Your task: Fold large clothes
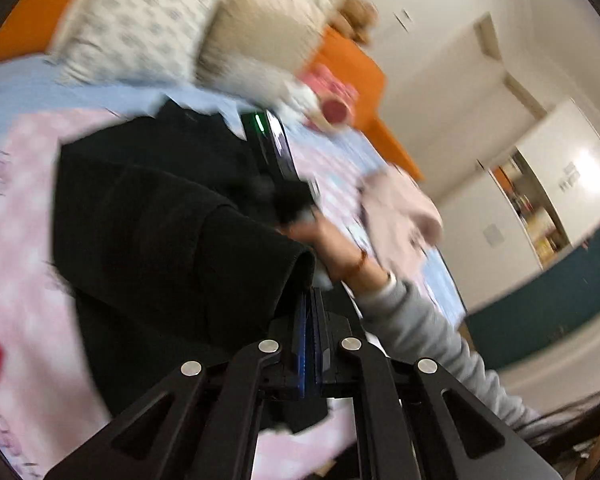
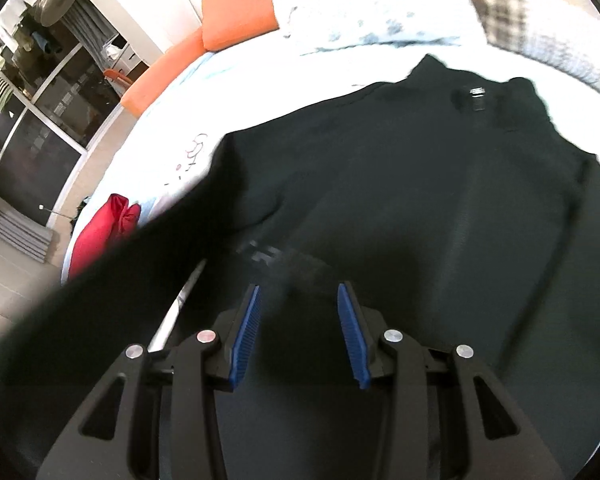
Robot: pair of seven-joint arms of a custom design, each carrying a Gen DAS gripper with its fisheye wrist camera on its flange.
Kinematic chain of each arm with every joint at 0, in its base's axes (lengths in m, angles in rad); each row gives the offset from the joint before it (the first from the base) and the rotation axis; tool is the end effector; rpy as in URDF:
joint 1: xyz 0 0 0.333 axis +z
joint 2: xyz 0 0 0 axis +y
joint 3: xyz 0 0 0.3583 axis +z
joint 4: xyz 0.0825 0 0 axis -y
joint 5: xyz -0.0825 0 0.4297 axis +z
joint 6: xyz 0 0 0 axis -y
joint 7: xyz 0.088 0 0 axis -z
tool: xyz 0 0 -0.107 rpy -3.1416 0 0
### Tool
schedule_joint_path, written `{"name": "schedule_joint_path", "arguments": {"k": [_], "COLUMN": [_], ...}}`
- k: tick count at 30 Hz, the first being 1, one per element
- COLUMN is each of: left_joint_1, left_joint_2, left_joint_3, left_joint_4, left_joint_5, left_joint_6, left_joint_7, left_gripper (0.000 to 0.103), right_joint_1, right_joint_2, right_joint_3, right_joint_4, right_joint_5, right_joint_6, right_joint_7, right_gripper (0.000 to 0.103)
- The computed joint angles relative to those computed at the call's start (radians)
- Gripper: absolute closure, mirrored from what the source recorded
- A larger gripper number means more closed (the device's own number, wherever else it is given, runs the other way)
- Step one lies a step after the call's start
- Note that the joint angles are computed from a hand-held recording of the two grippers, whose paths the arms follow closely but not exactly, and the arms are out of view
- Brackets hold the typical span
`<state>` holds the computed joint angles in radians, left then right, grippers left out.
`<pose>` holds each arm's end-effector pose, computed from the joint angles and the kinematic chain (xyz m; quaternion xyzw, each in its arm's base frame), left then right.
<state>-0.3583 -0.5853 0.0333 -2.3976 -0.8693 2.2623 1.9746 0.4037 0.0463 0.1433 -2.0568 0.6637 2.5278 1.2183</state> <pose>0.4074 -0.1557 0.6058 0.5325 -0.7271 0.4179 0.1147 0.5455 0.3235 0.4772 -0.7989 0.5132 0.0612 0.3076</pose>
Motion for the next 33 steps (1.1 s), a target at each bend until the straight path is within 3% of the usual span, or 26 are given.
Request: {"name": "schedule_joint_path", "arguments": {"k": [5, 10, 12, 14, 16, 18, 24, 25, 27, 28, 33], "left_joint_1": [-0.072, -0.053, -0.037, -0.025, -0.006, 0.009, 0.09, 0.103, 0.128, 0.137, 0.199], "left_joint_2": [0.082, 0.213, 0.254, 0.274, 0.266, 0.235, 0.203, 0.221, 0.269, 0.292, 0.476], "left_joint_3": [-0.063, -0.107, -0.132, -0.14, -0.154, -0.15, -0.126, -0.119, -0.107, -0.104, -0.097], "left_joint_4": [-0.023, -0.039, -0.038, -0.037, -0.04, -0.047, -0.01, 0.008, 0.051, 0.068, 0.237], "left_joint_5": [-0.013, -0.037, -0.035, -0.047, -0.027, -0.02, 0.125, 0.159, 0.209, 0.224, 0.271], "left_joint_6": [-0.087, -0.136, -0.115, -0.123, -0.101, -0.073, 0.05, 0.059, 0.079, 0.089, 0.147], "left_joint_7": [0.049, 0.06, 0.068, 0.073, 0.057, 0.049, -0.087, -0.116, -0.174, -0.198, -0.28], "left_gripper": [0.095, 0.097, 0.097, 0.096, 0.081, 0.054, 0.041, 0.041, 0.041, 0.041, 0.041], "right_joint_1": [-0.019, -0.003, 0.005, 0.009, 0.015, 0.014, 0.042, 0.055, 0.093, 0.115, 0.166], "right_joint_2": [-0.113, -0.236, -0.276, -0.321, -0.352, -0.378, -0.439, -0.459, -0.491, -0.487, -0.557], "right_joint_3": [-0.028, -0.055, -0.07, -0.072, -0.072, -0.055, -0.039, -0.023, -0.028, -0.059, -0.108], "right_joint_4": [-0.113, -0.241, -0.28, -0.329, -0.365, -0.401, -0.506, -0.532, -0.555, -0.55, -0.57], "right_joint_5": [0.084, 0.193, 0.229, 0.228, 0.208, 0.154, 0.062, 0.054, 0.065, 0.116, 0.312], "right_joint_6": [-0.032, -0.088, -0.125, -0.144, -0.177, -0.167, -0.194, -0.159, -0.14, -0.167, -0.178], "right_joint_7": [-0.054, -0.15, -0.193, -0.2, -0.211, -0.193, -0.142, -0.153, -0.189, -0.216, -0.33], "right_gripper": [0.062, 0.061, 0.054, 0.035, 0.032, 0.032, 0.03, 0.034, 0.071, 0.078, 0.09]}}
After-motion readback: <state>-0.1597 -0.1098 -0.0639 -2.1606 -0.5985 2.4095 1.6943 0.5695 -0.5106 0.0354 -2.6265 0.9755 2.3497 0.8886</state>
